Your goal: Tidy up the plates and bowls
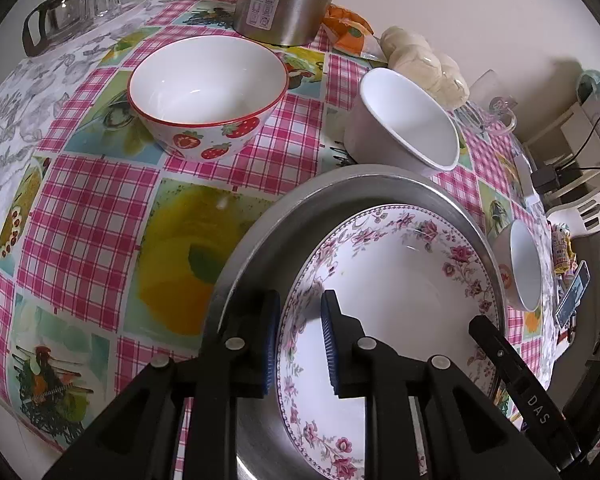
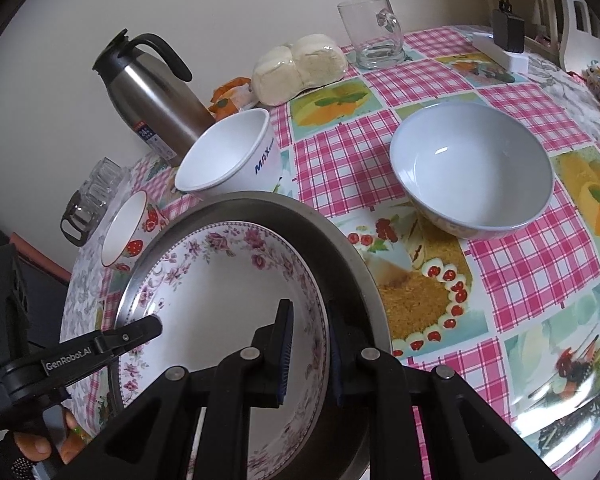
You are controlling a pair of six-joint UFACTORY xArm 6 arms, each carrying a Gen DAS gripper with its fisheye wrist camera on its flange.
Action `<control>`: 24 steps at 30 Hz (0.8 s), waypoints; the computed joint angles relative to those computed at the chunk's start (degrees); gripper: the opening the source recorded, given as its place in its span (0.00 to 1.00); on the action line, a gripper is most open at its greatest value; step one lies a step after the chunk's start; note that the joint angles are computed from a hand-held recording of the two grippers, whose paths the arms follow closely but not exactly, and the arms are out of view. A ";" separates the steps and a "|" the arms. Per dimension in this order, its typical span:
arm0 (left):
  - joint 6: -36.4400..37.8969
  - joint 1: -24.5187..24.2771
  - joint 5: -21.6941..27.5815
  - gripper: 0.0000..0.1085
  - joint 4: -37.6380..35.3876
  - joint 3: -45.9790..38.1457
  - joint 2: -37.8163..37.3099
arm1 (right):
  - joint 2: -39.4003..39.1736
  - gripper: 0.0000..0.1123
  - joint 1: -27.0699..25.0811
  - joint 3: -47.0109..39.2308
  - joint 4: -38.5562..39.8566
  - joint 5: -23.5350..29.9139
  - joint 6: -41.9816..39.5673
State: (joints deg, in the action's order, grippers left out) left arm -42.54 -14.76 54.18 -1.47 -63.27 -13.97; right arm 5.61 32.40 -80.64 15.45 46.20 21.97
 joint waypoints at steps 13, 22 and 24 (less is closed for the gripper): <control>-1.13 0.07 0.33 0.21 -0.37 -0.22 0.13 | 0.63 0.17 0.06 -1.37 -1.47 1.96 -0.24; -1.84 -0.02 1.48 0.22 -0.46 -0.76 0.23 | 0.56 0.18 0.00 -1.39 -1.63 2.25 -0.44; -2.18 0.05 1.34 0.22 -0.54 -0.64 0.15 | 0.44 0.18 -0.04 -1.25 -1.49 2.28 -0.66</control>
